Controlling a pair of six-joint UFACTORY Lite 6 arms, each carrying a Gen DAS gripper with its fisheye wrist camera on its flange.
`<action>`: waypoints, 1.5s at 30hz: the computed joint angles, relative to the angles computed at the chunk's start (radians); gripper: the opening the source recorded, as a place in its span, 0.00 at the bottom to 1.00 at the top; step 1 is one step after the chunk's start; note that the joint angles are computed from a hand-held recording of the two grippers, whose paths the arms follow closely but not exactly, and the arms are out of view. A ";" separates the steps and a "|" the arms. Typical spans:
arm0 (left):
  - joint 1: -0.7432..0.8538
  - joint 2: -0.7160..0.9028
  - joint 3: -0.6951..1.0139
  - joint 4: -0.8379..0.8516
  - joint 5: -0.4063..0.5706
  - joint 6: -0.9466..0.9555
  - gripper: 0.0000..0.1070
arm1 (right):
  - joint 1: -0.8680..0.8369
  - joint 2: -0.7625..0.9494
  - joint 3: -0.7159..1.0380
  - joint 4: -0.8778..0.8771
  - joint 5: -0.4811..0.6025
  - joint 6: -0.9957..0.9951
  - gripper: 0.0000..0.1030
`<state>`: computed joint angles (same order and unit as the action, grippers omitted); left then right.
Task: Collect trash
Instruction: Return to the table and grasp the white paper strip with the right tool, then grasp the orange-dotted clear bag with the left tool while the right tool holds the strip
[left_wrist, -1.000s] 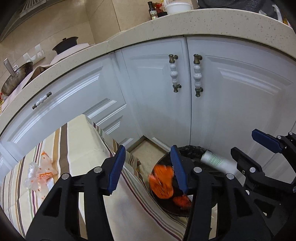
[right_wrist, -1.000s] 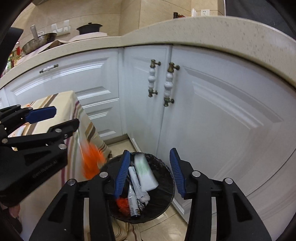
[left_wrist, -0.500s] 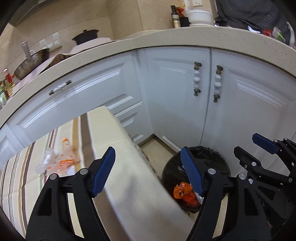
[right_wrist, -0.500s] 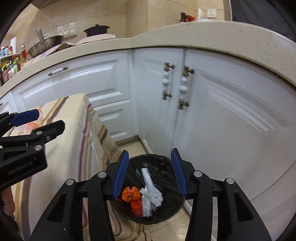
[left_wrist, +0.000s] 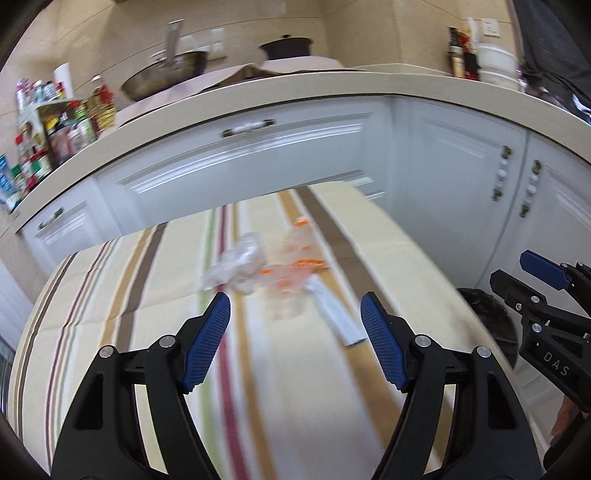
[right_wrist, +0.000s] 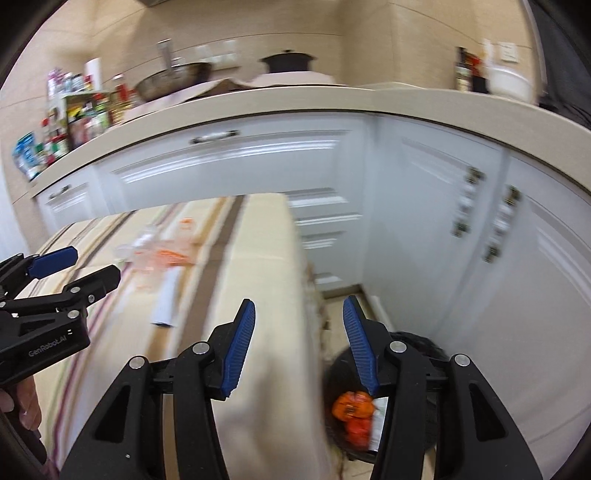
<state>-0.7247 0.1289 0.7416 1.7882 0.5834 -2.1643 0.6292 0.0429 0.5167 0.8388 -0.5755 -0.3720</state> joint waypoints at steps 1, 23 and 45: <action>0.026 -0.029 -0.033 0.007 0.000 -0.004 0.67 | 0.023 0.029 0.035 0.009 0.005 -0.012 0.48; 0.511 -0.176 -0.263 0.362 -0.153 -0.229 0.67 | 0.117 0.499 0.608 0.347 0.255 -0.425 0.48; 0.390 -0.071 -0.174 0.370 -0.181 -0.291 0.67 | 0.107 0.419 0.495 0.291 0.278 -0.366 0.18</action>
